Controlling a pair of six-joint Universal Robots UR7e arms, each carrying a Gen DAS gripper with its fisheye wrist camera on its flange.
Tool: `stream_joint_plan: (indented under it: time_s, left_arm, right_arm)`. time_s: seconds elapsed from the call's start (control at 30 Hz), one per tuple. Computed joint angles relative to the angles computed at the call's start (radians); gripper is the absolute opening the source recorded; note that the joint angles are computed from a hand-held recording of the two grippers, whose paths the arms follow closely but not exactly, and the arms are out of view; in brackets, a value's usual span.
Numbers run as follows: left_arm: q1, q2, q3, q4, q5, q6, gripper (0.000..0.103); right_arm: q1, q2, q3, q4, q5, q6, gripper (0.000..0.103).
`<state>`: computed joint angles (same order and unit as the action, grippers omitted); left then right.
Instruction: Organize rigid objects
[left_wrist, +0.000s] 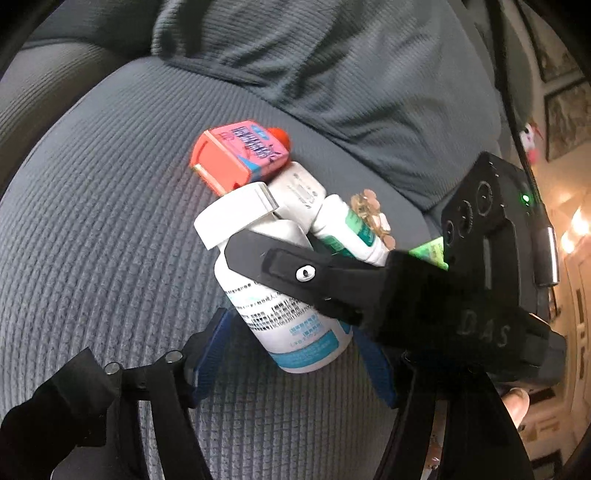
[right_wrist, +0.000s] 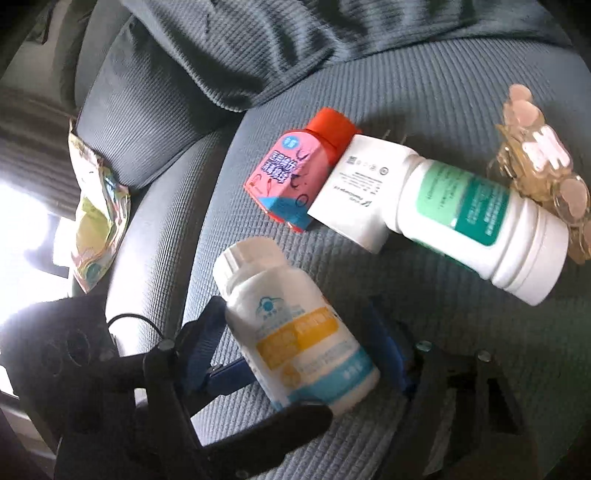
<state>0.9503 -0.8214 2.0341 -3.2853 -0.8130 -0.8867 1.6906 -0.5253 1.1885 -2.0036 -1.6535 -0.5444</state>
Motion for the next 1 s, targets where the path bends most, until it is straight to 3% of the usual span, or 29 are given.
stream_joint_plan:
  time_s: [0.23, 0.5, 0.6, 0.77, 1.0]
  left_arm:
    - [-0.074, 0.013, -0.029, 0.066, 0.140, 0.082, 0.060]
    - [-0.179, 0.098, -0.110, -0.125, 0.223, 0.408, 0.060]
    - [-0.189, 0.152, -0.181, -0.190, 0.196, 0.542, 0.060]
    - [-0.188, 0.224, -0.283, -0.229, 0.108, 0.669, 0.060]
    - [-0.161, 0.319, -0.443, -0.130, -0.012, 0.712, 0.060]
  right_arm:
    - [-0.007, -0.042, 0.047, -0.028, 0.026, -0.009, 0.058]
    - [-0.027, -0.207, 0.201, -0.235, 0.178, -0.068, 0.058]
    - [-0.049, -0.273, 0.252, -0.315, 0.225, -0.076, 0.057]
    - [-0.090, -0.349, 0.303, -0.422, 0.254, -0.063, 0.057]
    - [-0.126, -0.374, 0.298, -0.519, 0.190, -0.005, 0.057]
